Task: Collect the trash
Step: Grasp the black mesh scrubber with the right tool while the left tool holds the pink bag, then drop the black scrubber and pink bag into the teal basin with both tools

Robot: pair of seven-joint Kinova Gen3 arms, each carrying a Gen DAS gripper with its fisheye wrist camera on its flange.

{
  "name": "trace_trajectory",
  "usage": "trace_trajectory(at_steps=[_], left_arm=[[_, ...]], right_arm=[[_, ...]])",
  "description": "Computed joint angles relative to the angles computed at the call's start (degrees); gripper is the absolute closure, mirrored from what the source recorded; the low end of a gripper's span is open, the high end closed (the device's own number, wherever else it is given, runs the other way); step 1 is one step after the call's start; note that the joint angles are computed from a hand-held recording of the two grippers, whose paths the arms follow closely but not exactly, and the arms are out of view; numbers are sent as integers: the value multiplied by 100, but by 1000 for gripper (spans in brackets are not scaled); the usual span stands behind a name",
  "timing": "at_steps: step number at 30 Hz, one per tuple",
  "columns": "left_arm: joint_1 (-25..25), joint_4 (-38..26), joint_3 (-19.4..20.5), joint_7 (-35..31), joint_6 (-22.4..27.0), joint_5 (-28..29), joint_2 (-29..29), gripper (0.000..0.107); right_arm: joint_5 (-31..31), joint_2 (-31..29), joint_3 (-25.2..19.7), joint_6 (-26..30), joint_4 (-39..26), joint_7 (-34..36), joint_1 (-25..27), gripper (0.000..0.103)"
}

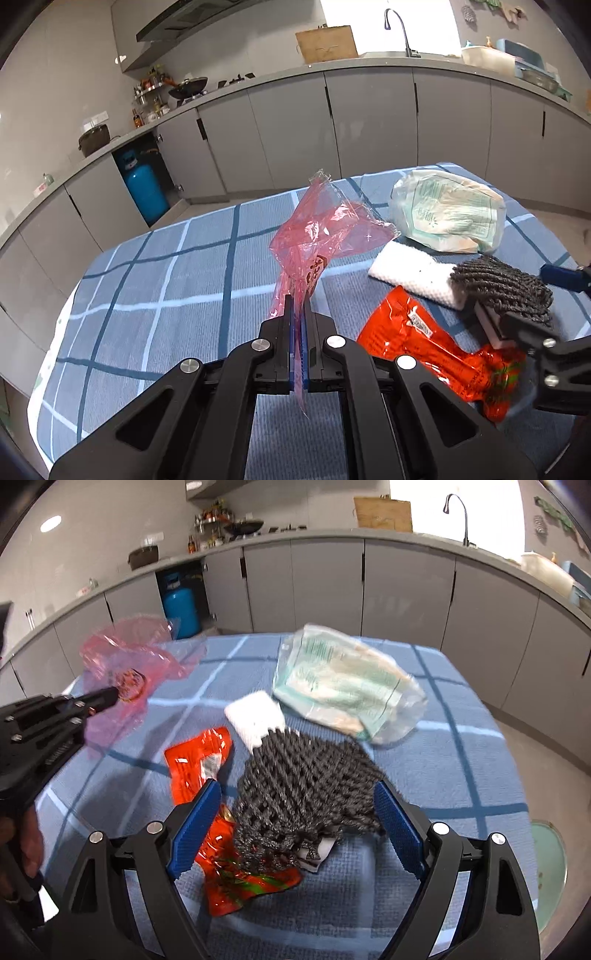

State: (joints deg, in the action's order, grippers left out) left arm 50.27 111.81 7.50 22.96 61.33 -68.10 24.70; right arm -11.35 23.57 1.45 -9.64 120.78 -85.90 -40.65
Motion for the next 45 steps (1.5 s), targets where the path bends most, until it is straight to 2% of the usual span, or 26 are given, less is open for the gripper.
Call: trace_trajectory(at_steps=[1, 5, 7, 9, 11, 15, 18, 25, 33, 45], left_arm=[[15, 18, 3, 20, 8, -10, -11, 104], [67, 12, 32, 49, 81, -55, -41, 104], [95, 4, 52, 58, 122, -74, -56, 104], [113, -7, 69, 52, 166, -88, -72, 104], [126, -33, 87, 34, 210, -91, -84, 104], [171, -97, 125, -18, 316, -102, -95, 104], [195, -152, 139, -62, 360, -95, -82, 104], [311, -332, 153, -163, 581, -114, -50, 104], [407, -646, 149, -444, 612, -211, 92, 104], [595, -1174, -18, -1067, 509, -148, 369, 104]], right_arm=[[-14, 32, -13, 92, -43, 15, 27, 39], [262, -34, -454, -71, 98, -157, 438, 68], [271, -117, -440, -234, 222, -146, 406, 77], [308, -187, -513, -356, 311, -139, 465, 81], [359, -246, -625, -426, 379, -164, 583, 82], [800, -328, -1185, -548, 495, -469, 1152, 82], [965, -394, -1307, -612, 592, -615, 1259, 82], [372, -675, -806, -1204, 953, -247, 818, 82], [351, -803, -917, -1402, 1142, -283, 1101, 82], [738, -924, -1026, -1706, 1468, -712, 1586, 82]])
